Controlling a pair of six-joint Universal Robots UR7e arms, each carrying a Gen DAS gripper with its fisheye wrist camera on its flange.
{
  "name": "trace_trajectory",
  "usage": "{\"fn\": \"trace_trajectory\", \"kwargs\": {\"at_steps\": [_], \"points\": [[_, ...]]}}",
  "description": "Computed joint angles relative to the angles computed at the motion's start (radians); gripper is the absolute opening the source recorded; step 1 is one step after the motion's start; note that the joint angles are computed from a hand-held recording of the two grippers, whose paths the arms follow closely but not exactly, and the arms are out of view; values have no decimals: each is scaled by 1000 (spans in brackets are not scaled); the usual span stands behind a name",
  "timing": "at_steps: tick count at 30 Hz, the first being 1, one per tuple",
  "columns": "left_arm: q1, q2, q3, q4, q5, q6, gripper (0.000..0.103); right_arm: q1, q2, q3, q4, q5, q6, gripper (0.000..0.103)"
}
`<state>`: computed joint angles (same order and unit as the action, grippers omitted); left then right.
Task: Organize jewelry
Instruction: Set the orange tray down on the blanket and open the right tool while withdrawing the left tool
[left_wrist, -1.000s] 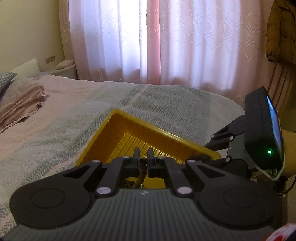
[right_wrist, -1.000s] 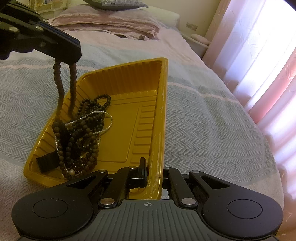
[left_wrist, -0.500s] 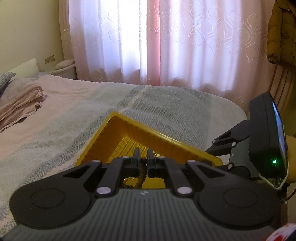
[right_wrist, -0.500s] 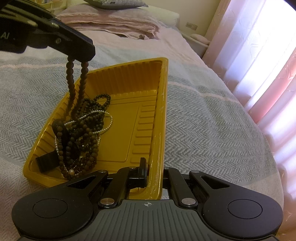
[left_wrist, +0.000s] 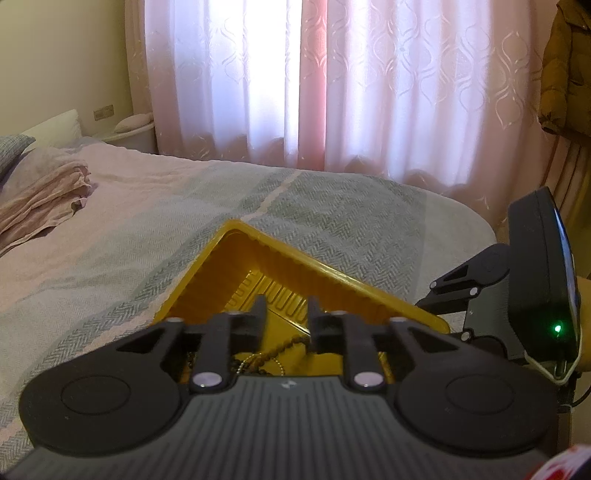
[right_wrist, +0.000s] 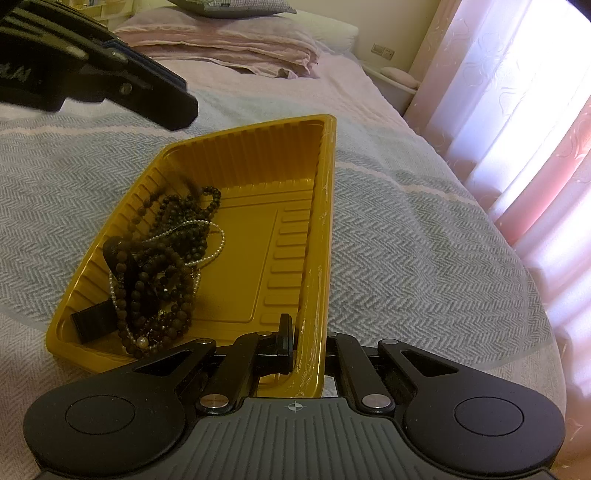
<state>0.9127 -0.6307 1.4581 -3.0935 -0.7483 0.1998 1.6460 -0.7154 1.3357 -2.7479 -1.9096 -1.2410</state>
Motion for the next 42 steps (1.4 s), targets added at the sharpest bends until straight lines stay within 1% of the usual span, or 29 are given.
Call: {"fn": "trace_trajectory", "kwargs": {"at_steps": [5,9,12,14,16,19,22,25,27,30,33,36,38,40,41,42], "points": [[3,-20,29,-18,12,-15,24,-1,1,-4,5,-1,5,4],[1,-48,80,-54,44,-29,26,-1,0,-3,7,0,6,4],[-5,-78,139,-97,83,-55,32,-3,2,-9,17,2,13,4],[-12,-101,192,-135,122,-76,35,-6,3,-16,29,8,22,4],[-20,-123,251,-172,166,-108,35,-11,5,-29,52,15,33,4],[-32,-164,346,-213,213,-195,37,-22,13,-68,118,34,57,4],[-47,-197,438,-228,270,-288,37,-35,32,-136,218,58,76,4],[-60,-232,524,-220,295,-414,37,-47,57,-215,322,76,90,3],[-72,-250,569,-200,323,-498,38,-56,74,-256,368,85,100,3],[-95,-271,623,-147,372,-633,38,-74,80,-280,407,119,101,3],[-113,-288,672,-124,396,-741,39,-95,77,-291,443,172,107,4],[-134,-312,719,-38,417,-889,41,-119,77,-317,494,241,132,4],[-148,-330,743,41,431,-996,43,-132,85,-350,545,284,181,9],[-164,-353,764,144,452,-1118,48,-144,84,-366,574,330,221,26],[-169,-363,772,191,461,-1174,58,-148,81,-368,575,346,240,46],[-178,-378,781,257,471,-1246,67,-155,76,-370,582,371,261,59]]}}
